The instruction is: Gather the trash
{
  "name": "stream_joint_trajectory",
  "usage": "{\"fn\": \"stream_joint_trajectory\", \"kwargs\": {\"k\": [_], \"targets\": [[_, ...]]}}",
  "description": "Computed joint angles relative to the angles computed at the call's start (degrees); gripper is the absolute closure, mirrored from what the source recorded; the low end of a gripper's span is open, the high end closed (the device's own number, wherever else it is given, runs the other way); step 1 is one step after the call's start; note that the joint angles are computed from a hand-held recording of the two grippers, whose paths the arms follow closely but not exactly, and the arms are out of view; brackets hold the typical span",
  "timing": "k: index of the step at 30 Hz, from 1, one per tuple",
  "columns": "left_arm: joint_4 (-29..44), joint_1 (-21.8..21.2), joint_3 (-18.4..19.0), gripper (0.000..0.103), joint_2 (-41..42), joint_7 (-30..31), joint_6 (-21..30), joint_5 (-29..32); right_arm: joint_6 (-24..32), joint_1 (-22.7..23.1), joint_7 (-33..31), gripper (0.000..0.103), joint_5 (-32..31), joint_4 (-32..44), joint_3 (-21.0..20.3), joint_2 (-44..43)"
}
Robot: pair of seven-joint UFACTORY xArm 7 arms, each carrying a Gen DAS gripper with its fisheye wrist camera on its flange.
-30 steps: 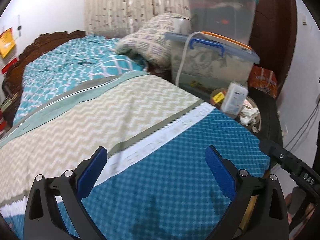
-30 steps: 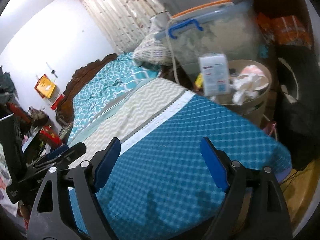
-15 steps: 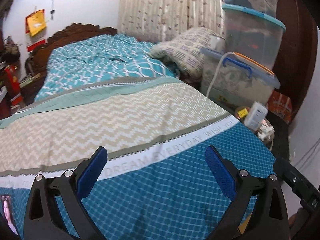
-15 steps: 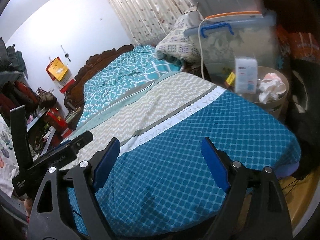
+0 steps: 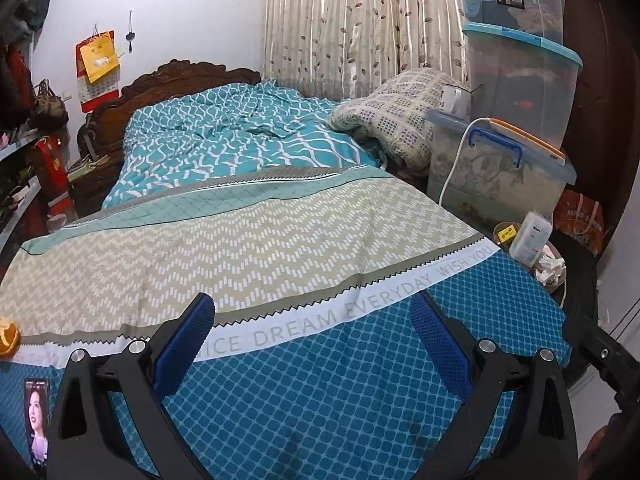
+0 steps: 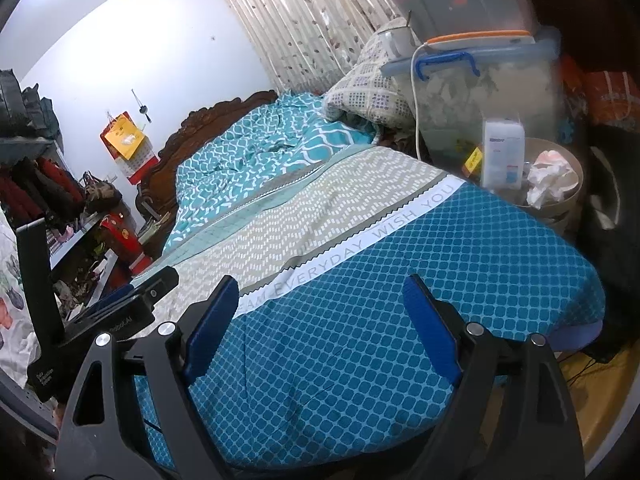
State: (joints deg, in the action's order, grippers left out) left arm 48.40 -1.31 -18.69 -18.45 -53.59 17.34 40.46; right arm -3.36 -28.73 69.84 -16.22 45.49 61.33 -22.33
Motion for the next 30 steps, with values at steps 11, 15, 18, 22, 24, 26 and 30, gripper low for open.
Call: {"fn": "stream_joint_trajectory", "kwargs": {"k": [11, 15, 18, 22, 24, 26, 30], "targets": [[-0.8, 0.4, -1.9, 0.009, -2.2, 0.2, 2.3, 0.8, -1.0, 2.5, 0.9, 0.019, 1.9, -2.2, -2.3, -2.9], [-0.6, 0.6, -2.8, 0.009, -2.5, -1.3, 4.5, 2.8, -1.5, 3.1, 0.7, 0.019, 2.5, -2.7, -2.7, -2.8], [-0.7, 0.0, -2.6, 0.009, -2.9, -1.8, 5.4, 3.4, -1.8, 3.7, 0.6, 0.019, 3.1, -3.2, -3.1, -3.1], [-0.4, -1.0, -2.3, 0.009, -2.5, -1.0, 6.5, 3.7, -2.0, 3.9, 0.4, 0.019, 3.6, -3.4, -3.2, -2.9], [0.1, -1.4, -2.5, 0.009, -2.2, -0.6, 7.8, 4.4, -2.1, 4.0, 0.4, 0.019, 3.9, -3.6, -3.2, -2.9], [0.5, -2.4, -2.2, 0.009, -1.7, 0.3, 8.8, 4.4, -2.2, 4.1, 0.4, 0.018, 4.2, -3.8, -3.3, -2.9], [1.1, -3.2, -2.2, 0.009, -1.1, -0.8, 10.3, 5.7, -2.4, 4.2, 0.8, 0.018, 4.8, -4.2, -3.3, -3.3]]}}
